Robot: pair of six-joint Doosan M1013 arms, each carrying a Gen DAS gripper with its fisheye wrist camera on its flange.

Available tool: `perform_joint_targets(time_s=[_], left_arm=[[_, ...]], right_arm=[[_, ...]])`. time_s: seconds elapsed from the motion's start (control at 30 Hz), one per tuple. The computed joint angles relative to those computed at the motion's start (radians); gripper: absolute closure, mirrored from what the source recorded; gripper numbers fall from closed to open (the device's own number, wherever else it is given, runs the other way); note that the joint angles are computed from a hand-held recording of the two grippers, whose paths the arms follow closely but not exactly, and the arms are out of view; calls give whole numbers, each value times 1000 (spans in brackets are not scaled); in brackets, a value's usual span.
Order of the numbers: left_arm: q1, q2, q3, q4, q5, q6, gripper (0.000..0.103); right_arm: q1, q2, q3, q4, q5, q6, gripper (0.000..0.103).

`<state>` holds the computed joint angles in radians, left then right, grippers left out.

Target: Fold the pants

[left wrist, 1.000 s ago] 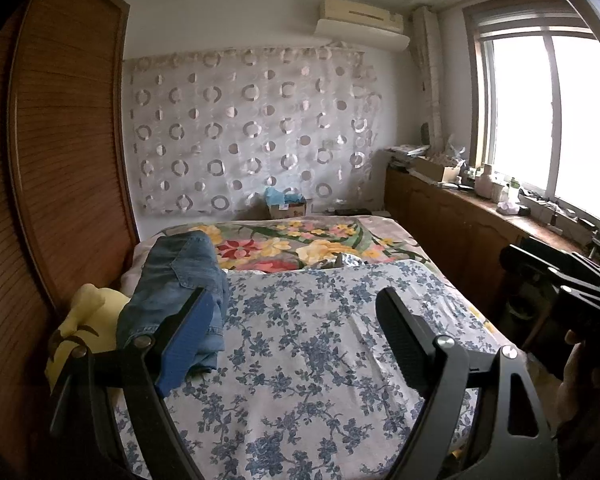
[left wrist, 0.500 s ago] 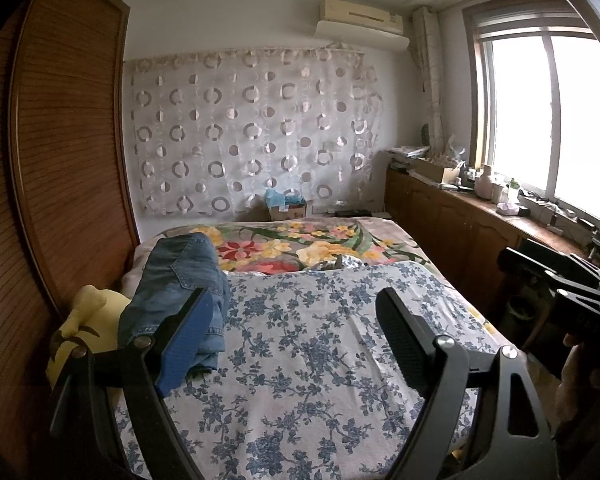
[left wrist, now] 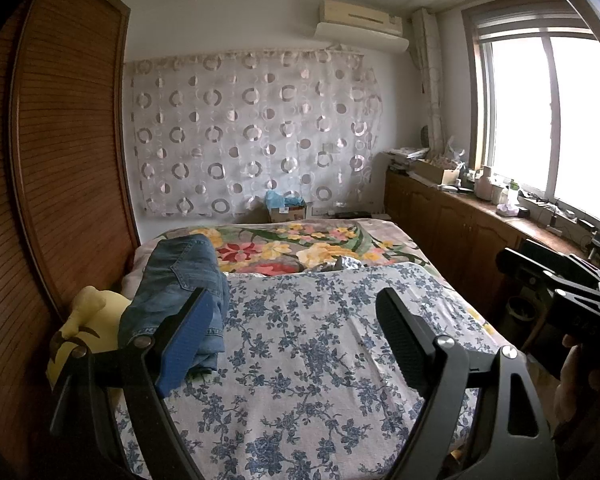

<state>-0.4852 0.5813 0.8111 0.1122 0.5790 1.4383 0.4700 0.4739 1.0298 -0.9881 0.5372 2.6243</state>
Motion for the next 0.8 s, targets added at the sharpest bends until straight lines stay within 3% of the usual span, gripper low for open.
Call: perform_joint_targets(time_s=[0.8], left_arm=[[-1, -4, 12, 5, -10, -4, 19]], right_arm=[[0, -2, 8, -17, -8, 15, 34]])
